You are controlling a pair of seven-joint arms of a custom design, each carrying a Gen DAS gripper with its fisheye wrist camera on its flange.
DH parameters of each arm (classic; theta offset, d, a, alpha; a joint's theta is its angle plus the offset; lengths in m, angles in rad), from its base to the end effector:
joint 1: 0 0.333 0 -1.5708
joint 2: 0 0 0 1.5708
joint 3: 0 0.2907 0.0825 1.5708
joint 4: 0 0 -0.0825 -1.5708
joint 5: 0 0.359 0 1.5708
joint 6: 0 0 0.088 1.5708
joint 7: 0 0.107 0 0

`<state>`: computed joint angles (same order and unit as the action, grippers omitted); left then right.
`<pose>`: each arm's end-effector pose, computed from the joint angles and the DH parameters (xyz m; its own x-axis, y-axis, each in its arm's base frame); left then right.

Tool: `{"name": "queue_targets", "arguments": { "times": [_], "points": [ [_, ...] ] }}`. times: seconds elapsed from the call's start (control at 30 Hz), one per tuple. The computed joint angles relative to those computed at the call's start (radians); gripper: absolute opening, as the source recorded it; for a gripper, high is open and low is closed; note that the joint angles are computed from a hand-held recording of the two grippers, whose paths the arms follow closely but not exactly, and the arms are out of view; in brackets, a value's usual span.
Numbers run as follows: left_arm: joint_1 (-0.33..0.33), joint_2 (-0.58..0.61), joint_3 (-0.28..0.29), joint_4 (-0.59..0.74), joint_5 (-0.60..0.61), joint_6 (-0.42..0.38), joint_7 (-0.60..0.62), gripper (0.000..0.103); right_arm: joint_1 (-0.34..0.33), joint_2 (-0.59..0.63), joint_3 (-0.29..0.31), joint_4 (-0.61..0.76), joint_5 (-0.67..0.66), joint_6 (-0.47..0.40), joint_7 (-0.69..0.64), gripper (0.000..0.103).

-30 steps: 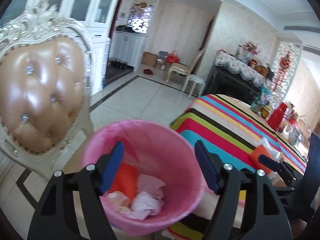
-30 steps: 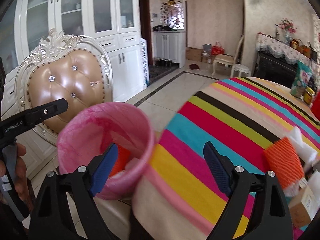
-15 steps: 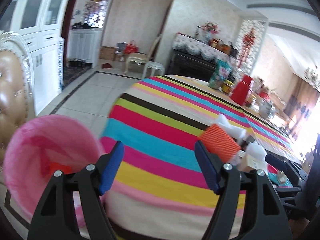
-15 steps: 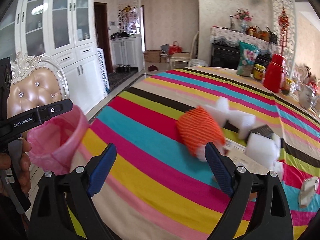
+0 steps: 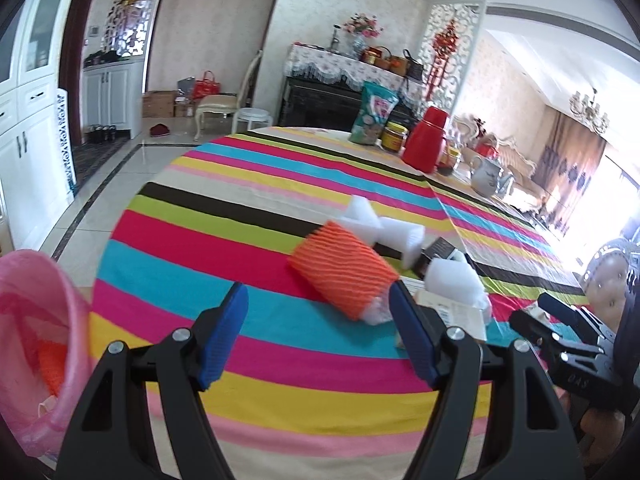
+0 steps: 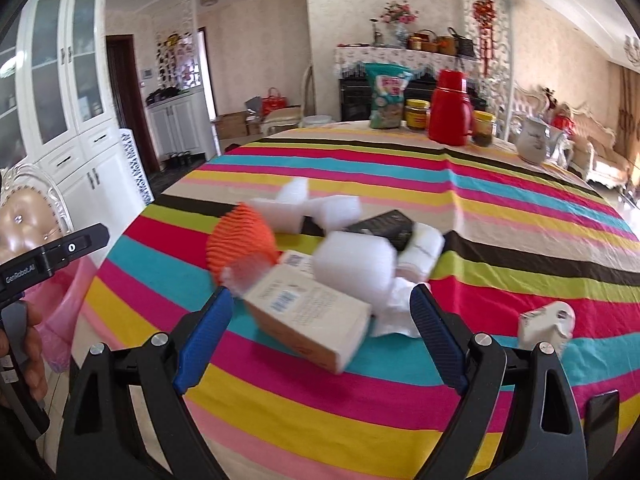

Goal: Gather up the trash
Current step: 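Grasp the second orange foam net with the left tool while the right tool grasps the paper cup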

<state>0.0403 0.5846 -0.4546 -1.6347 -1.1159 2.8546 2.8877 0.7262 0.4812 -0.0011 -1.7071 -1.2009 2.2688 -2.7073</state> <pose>0.6582 -0.1824 0.3412 -0.6204 -0.7488 0.2331 -0.5675 0.2235 -0.7925 0.5050 0.4160 0.3256 -0.4257 -0.9005 -0.0891 -0.5119 0.3209 -0.7968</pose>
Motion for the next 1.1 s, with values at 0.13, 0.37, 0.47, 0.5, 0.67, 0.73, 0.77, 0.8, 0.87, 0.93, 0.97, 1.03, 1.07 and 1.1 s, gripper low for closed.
{"name": "queue_targets", "arguments": {
  "times": [0.13,0.37,0.47,0.5,0.67,0.73,0.77,0.8,0.87,0.93,0.97,1.03,1.07,1.1],
  "points": [
    [-0.024,0.003,-0.002,-0.001,0.026,0.005,-0.012,0.070,-0.012,-0.068,-0.001,-0.106,-0.011,-0.022,0.079,0.085],
    [-0.062,0.019,-0.004,0.011,0.096,0.026,-0.071,0.071,-0.071,-0.149,0.033,-0.241,-0.014,-0.044,0.177,0.085],
    [-0.082,0.031,-0.002,0.023,0.138,0.038,-0.106,0.071,-0.093,-0.165,0.047,-0.275,0.003,-0.055,0.197,0.085],
    [-0.085,0.035,-0.001,0.028,0.152,0.038,-0.119,0.071,-0.100,-0.169,0.051,-0.285,0.009,-0.057,0.205,0.085],
    [-0.125,0.083,0.021,0.082,0.255,0.035,-0.229,0.071,-0.127,-0.185,0.062,-0.327,0.036,-0.058,0.235,0.085],
    [-0.136,0.105,0.028,0.106,0.298,0.028,-0.274,0.071,-0.136,-0.187,0.064,-0.337,0.050,-0.062,0.239,0.085],
    [-0.140,0.115,0.030,0.117,0.319,0.027,-0.294,0.071,-0.140,-0.188,0.065,-0.341,0.057,-0.062,0.239,0.085],
    [-0.152,0.130,0.039,0.135,0.345,0.024,-0.322,0.071,-0.144,-0.188,0.066,-0.344,0.068,-0.066,0.238,0.085],
    [-0.170,0.157,0.055,0.170,0.397,0.014,-0.381,0.071,-0.152,-0.194,0.066,-0.358,0.081,-0.066,0.237,0.085],
    [-0.188,0.188,0.072,0.214,0.447,-0.003,-0.445,0.071,-0.159,-0.200,0.067,-0.371,0.095,-0.064,0.240,0.085],
    [-0.201,0.208,0.086,0.244,0.475,-0.016,-0.484,0.071,-0.163,-0.202,0.067,-0.376,0.104,-0.064,0.241,0.085],
    [-0.225,0.251,0.110,0.313,0.528,-0.052,-0.562,0.071,-0.170,-0.210,0.069,-0.393,0.115,-0.059,0.250,0.085],
    [-0.241,0.276,0.128,0.353,0.557,-0.069,-0.609,0.072,-0.172,-0.213,0.069,-0.398,0.118,-0.057,0.253,0.085],
    [-0.253,0.296,0.141,0.385,0.582,-0.083,-0.647,0.072,-0.175,-0.215,0.070,-0.402,0.124,-0.061,0.252,0.085]
  ]
}}
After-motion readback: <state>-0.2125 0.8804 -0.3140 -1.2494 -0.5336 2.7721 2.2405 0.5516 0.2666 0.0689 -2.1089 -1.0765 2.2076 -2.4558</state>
